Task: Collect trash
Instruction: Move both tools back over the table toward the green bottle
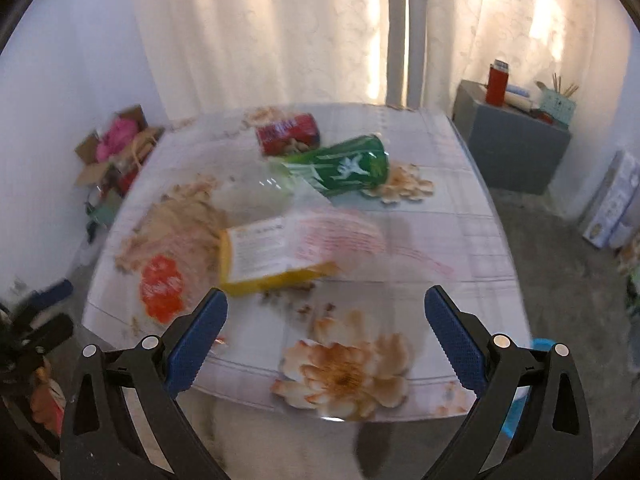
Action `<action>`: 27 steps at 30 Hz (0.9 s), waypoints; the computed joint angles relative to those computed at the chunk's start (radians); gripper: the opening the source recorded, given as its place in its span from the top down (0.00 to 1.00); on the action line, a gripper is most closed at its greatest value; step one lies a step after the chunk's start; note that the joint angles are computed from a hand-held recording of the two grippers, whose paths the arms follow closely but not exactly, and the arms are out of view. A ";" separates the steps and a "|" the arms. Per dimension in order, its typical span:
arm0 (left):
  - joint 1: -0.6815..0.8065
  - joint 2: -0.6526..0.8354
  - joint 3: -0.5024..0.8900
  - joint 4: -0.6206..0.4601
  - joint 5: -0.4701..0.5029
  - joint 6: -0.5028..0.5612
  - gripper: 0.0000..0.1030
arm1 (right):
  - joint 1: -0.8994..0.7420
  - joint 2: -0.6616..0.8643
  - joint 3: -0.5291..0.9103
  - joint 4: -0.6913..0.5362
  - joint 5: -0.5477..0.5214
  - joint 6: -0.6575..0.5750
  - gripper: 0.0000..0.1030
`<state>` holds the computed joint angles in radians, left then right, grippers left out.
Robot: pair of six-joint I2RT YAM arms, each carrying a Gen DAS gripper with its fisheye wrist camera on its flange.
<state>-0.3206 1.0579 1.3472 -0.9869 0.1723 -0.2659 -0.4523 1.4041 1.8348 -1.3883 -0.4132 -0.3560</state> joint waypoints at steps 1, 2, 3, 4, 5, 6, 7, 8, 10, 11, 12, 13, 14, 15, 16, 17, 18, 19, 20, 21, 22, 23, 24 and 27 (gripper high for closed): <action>-0.002 0.001 -0.004 0.012 -0.015 -0.028 0.06 | -0.020 -0.020 -0.029 0.012 -0.030 0.002 0.08; -0.006 0.001 -0.010 0.033 -0.036 -0.059 0.06 | -0.024 -0.043 -0.061 0.030 -0.043 0.017 0.08; -0.010 0.002 -0.015 0.052 -0.050 -0.072 0.06 | -0.026 -0.061 -0.088 0.044 -0.043 0.025 0.08; -0.012 0.011 -0.011 0.063 -0.061 -0.074 0.05 | -0.009 -0.074 -0.093 0.049 -0.027 0.043 0.08; -0.017 0.026 0.003 0.060 -0.070 -0.074 0.06 | -0.005 -0.098 -0.123 0.073 -0.010 0.057 0.08; -0.017 0.043 0.020 0.053 -0.074 -0.064 0.06 | -0.006 -0.117 -0.149 0.099 0.005 0.075 0.08; -0.019 0.050 0.029 0.048 -0.080 -0.056 0.06 | -0.002 -0.123 -0.149 0.105 0.013 0.090 0.08; -0.024 0.058 0.041 0.040 -0.092 -0.051 0.06 | -0.021 -0.126 -0.159 0.115 0.003 0.089 0.08; -0.035 0.077 0.076 0.012 -0.098 -0.051 0.05 | -0.051 -0.116 -0.151 0.111 -0.025 0.066 0.08; -0.041 0.083 0.090 -0.001 -0.099 -0.058 0.05 | -0.078 -0.115 -0.155 0.121 -0.050 0.051 0.08; -0.053 0.085 0.103 -0.011 -0.119 -0.071 0.05 | -0.090 -0.114 -0.156 0.125 -0.061 0.044 0.08; -0.064 0.086 0.108 -0.013 -0.142 -0.080 0.05 | -0.104 -0.111 -0.158 0.130 -0.074 0.036 0.08; -0.080 0.086 0.118 -0.021 -0.169 -0.086 0.05 | -0.119 -0.105 -0.159 0.133 -0.091 0.030 0.08; -0.095 0.086 0.130 -0.028 -0.191 -0.086 0.05 | -0.132 -0.102 -0.160 0.132 -0.105 0.028 0.08; -0.104 0.081 0.133 -0.029 -0.200 -0.083 0.05 | -0.144 -0.098 -0.161 0.130 -0.120 0.030 0.08; -0.108 0.080 0.135 -0.028 -0.204 -0.080 0.05 | -0.160 -0.091 -0.159 0.121 -0.144 0.029 0.08; -0.117 0.081 0.136 -0.028 -0.213 -0.080 0.05 | -0.176 -0.080 -0.155 0.106 -0.172 0.030 0.08; -0.121 0.083 0.136 -0.027 -0.214 -0.081 0.05 | -0.188 -0.068 -0.149 0.089 -0.197 0.032 0.08; -0.122 0.081 0.127 -0.015 -0.203 -0.077 0.05 | -0.194 -0.058 -0.144 0.076 -0.210 0.032 0.09; -0.121 0.077 0.118 -0.002 -0.192 -0.074 0.05 | -0.200 -0.053 -0.140 0.068 -0.217 0.029 0.11; -0.119 0.076 0.108 0.016 -0.174 -0.071 0.05 | -0.200 -0.053 -0.141 0.069 -0.214 0.028 0.12; -0.117 0.079 0.103 0.030 -0.160 -0.069 0.05 | -0.202 -0.053 -0.141 0.071 -0.212 0.024 0.12; -0.114 0.084 0.097 0.050 -0.144 -0.062 0.05 | -0.202 -0.053 -0.140 0.075 -0.211 0.020 0.13; -0.131 0.109 0.090 0.103 -0.167 -0.040 0.05 | -0.209 -0.033 -0.109 0.064 -0.232 0.001 0.14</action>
